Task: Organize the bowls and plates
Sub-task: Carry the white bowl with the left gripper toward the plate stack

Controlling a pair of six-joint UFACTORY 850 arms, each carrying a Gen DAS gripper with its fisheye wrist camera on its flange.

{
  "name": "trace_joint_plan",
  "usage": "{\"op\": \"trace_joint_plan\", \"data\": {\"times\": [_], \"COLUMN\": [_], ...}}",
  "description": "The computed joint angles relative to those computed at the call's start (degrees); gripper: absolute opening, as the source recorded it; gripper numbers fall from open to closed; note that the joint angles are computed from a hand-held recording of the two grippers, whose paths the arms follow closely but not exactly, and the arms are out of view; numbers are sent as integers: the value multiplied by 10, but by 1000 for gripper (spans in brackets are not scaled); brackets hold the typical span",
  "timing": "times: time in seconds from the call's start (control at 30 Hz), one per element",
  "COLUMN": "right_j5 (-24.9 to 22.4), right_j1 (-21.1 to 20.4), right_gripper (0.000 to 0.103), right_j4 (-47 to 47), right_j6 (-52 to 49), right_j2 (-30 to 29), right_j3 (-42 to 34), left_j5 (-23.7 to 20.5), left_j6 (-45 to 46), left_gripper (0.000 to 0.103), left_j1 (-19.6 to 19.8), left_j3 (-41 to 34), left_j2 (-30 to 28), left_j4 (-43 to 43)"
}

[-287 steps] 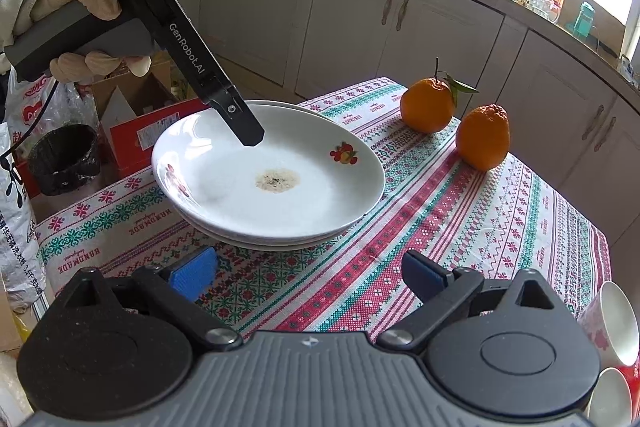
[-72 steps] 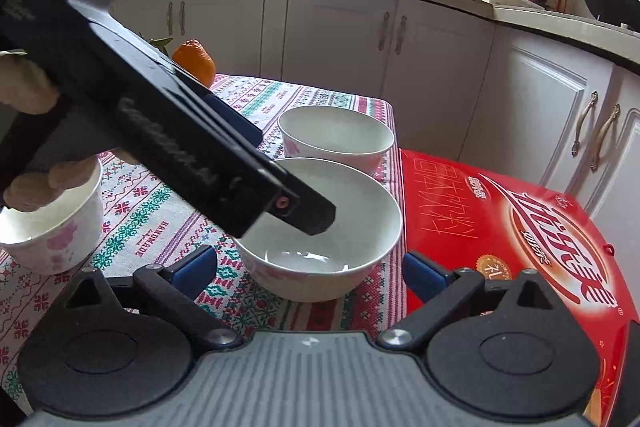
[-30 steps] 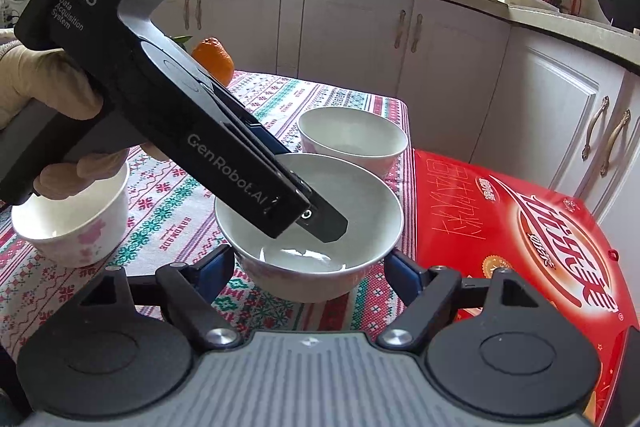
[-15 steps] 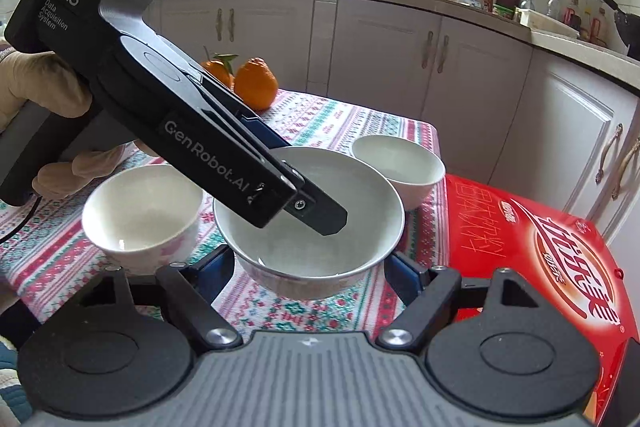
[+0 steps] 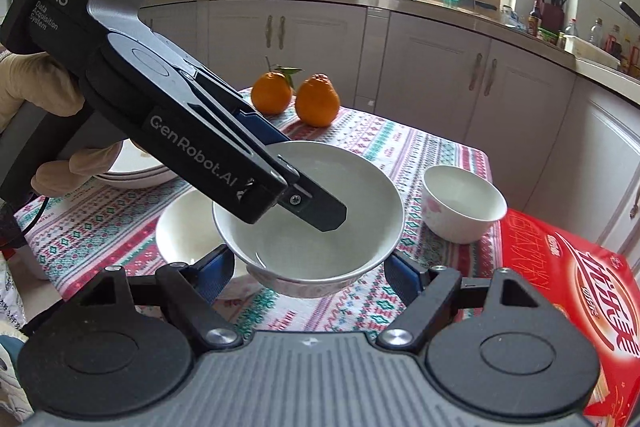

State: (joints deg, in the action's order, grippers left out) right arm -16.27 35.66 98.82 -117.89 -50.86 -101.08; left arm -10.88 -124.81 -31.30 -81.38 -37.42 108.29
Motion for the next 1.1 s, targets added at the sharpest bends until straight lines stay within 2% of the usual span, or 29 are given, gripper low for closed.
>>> {"op": "trace_joint_plan", "data": {"times": [0.2,0.43,0.8,1.1], "right_j5": [-9,-26,-49,-54], "right_j1": [9,16,21,22], "right_gripper": [85,85,85,85], "right_j4": [-48,-137,-262,-297], "right_j6": [36,125,262,299], "right_j2": [-9,-31,-61,-73], "right_j3": [-20,-55,-97,-113], "left_j5": [-19,-34,-29,-27], "left_j6": [-50,-117,-228,-274], "left_gripper": [64,64,64,64], "left_j1": [2,6,16,20], "left_j3": [34,72,99,105], "left_j2": [23,43,44,42], "left_j4": [35,83,172,211]}}
